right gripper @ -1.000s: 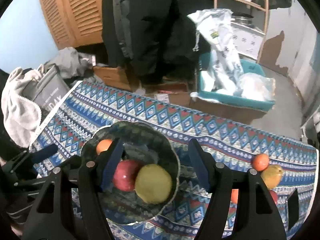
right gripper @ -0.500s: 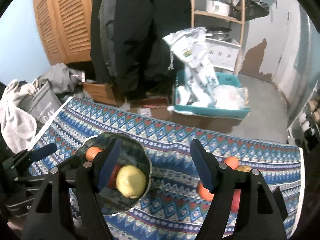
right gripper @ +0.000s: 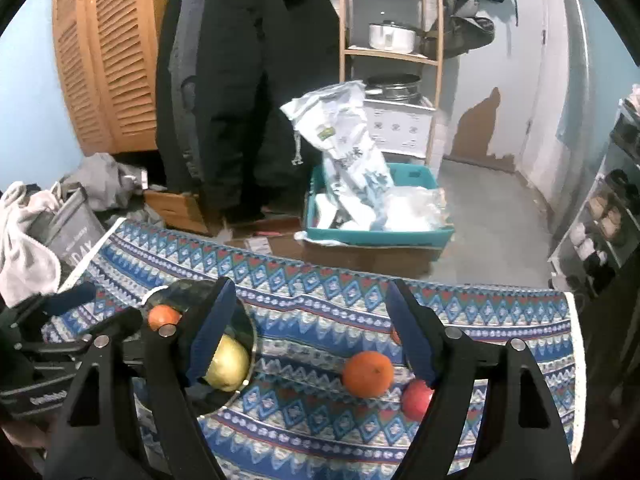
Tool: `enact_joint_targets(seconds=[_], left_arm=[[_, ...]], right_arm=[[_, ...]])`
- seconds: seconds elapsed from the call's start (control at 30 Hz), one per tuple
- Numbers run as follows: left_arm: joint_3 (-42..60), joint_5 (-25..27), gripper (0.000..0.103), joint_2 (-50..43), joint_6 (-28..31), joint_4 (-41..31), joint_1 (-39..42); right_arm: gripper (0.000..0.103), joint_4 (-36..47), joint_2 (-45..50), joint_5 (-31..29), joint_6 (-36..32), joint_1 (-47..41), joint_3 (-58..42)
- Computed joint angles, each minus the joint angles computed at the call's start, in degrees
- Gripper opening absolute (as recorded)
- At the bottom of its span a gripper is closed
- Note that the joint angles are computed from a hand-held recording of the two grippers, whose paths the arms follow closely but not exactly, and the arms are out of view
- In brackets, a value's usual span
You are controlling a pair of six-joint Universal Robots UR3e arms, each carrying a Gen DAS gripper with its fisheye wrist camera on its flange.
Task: Organize fruits
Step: 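Withdraw both open tools from the glass plate toward the remaining fruits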
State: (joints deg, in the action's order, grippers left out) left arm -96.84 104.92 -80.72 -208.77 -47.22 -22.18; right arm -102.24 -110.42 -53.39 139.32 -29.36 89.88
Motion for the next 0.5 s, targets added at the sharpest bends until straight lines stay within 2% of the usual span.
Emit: enact_joint_targets(seconds=[0.5], left_arm=[[10.42, 1.81, 0.087, -8.84, -0.74, -1.59, -6.23]], right_arm=[[0.084, 10.12, -2.19, 6.12, -10.14, -15.11, -1.69]])
